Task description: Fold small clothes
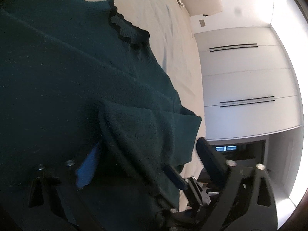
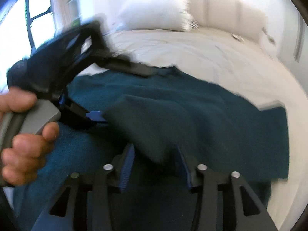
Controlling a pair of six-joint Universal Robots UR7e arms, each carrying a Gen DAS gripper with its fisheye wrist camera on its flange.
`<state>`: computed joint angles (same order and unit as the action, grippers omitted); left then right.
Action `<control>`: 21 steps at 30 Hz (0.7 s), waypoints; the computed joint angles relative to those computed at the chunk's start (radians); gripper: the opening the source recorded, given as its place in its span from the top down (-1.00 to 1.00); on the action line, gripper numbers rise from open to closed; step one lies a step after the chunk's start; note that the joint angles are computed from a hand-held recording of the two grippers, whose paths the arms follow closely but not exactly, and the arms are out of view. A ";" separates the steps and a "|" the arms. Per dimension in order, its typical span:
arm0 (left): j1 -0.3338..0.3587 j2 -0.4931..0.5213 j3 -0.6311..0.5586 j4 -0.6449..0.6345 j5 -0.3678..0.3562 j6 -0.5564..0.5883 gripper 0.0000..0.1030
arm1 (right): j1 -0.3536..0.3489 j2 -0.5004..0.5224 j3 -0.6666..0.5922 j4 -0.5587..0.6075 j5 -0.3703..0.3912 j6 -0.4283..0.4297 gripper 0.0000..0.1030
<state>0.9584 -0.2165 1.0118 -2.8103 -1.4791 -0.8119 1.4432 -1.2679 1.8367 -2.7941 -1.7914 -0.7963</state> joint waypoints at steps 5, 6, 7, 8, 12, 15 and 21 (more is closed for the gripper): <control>-0.020 0.033 -0.070 0.120 0.054 0.022 0.47 | -0.138 -0.114 -0.030 0.185 0.201 0.271 -0.04; -0.025 0.036 -0.076 0.134 0.069 0.033 0.63 | -0.164 -0.122 -0.046 0.226 0.252 0.323 -0.07; -0.031 0.038 -0.083 0.150 0.087 0.044 0.71 | -0.194 -0.126 -0.065 0.265 0.313 0.382 -0.08; -0.037 0.037 -0.087 0.164 0.110 0.052 0.84 | -0.208 -0.127 -0.074 0.282 0.352 0.420 -0.09; -0.057 -0.005 -0.035 0.116 0.174 0.081 0.87 | -0.292 -0.125 -0.100 0.361 0.558 0.588 -0.22; -0.073 -0.054 0.017 0.066 0.224 0.108 0.87 | -0.340 -0.125 -0.079 0.361 0.715 0.711 -0.30; -0.078 -0.170 0.162 -0.049 0.273 0.106 0.87 | -0.391 -0.059 -0.092 0.216 0.900 0.966 -0.36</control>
